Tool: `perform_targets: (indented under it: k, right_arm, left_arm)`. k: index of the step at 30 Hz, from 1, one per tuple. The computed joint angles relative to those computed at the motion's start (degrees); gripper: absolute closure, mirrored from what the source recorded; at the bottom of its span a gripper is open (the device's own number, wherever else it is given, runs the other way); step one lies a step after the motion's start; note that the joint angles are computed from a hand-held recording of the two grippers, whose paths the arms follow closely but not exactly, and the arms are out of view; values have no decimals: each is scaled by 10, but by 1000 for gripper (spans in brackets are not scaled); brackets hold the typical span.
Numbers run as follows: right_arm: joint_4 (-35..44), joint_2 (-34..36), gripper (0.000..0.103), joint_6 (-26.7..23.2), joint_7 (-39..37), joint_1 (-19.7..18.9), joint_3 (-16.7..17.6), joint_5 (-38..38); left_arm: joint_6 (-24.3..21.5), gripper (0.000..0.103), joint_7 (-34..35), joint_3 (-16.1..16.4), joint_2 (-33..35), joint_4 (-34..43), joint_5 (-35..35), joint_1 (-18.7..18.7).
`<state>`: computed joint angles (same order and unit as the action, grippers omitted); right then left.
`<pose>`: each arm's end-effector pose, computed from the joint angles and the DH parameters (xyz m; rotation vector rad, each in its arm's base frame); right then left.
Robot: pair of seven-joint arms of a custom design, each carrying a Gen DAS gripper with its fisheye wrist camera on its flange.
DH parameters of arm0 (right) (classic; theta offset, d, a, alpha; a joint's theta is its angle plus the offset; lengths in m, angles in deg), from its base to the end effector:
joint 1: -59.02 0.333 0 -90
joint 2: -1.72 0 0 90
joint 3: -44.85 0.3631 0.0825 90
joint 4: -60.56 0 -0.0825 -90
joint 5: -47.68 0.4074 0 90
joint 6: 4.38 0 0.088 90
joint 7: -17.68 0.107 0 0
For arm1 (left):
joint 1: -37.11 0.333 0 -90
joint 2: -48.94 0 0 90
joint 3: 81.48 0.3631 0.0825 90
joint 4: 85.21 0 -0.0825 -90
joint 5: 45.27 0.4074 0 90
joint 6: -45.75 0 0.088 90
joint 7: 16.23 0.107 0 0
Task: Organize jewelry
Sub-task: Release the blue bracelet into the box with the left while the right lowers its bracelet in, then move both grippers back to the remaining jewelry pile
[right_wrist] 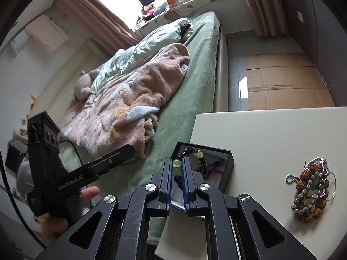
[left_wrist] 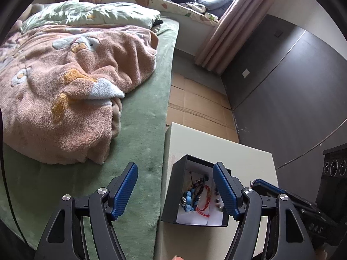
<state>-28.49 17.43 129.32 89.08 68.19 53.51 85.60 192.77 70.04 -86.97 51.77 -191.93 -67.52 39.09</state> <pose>0.6883 0.2168 0.5909 -1.8815 1.4234 0.1135 0.6456 -0.0323 0.6006 -2.2053 1.6927 -1.0030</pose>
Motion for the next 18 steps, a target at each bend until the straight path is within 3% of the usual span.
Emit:
perform_targets:
  k: [2,18]
  right_arm:
    - [5,6,32,-21,-1,-5,1,5]
    - [-111,-95,31,25,27,-37,-61,-42]
  left_arm:
    - [1,31,-2,2,1,-1,2,1]
    - [12,31,69,-20,-4,1,-14,-28]
